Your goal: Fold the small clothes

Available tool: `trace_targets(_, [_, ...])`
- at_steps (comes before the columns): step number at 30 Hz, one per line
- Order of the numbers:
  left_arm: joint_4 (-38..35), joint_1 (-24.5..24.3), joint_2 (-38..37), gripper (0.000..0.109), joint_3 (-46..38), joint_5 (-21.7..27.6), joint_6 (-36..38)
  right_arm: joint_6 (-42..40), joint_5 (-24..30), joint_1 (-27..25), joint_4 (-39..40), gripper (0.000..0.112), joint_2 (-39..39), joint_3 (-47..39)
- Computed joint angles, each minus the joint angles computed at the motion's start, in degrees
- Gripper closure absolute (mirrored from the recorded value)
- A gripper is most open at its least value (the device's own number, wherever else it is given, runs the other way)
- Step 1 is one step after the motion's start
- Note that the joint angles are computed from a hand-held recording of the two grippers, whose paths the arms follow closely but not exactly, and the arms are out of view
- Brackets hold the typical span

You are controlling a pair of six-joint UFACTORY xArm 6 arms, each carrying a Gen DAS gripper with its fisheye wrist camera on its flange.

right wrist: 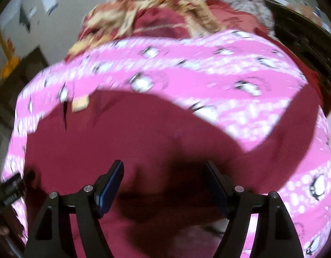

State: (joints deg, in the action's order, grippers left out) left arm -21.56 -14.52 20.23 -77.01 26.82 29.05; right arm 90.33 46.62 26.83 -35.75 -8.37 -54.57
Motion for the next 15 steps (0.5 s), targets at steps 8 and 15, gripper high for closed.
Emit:
trace_targets(8, [0.32,-0.89,-0.68,0.017,0.96,0.57,0.41,0.62,11.01,-9.8,5.71,0.032,-8.91,8.08])
trace_targets(15, [2.45,-0.96,-0.29,0.017,0.65,0.5,-1.57,2.73,3.25,-11.94,5.27,0.102,-18.35,17.08])
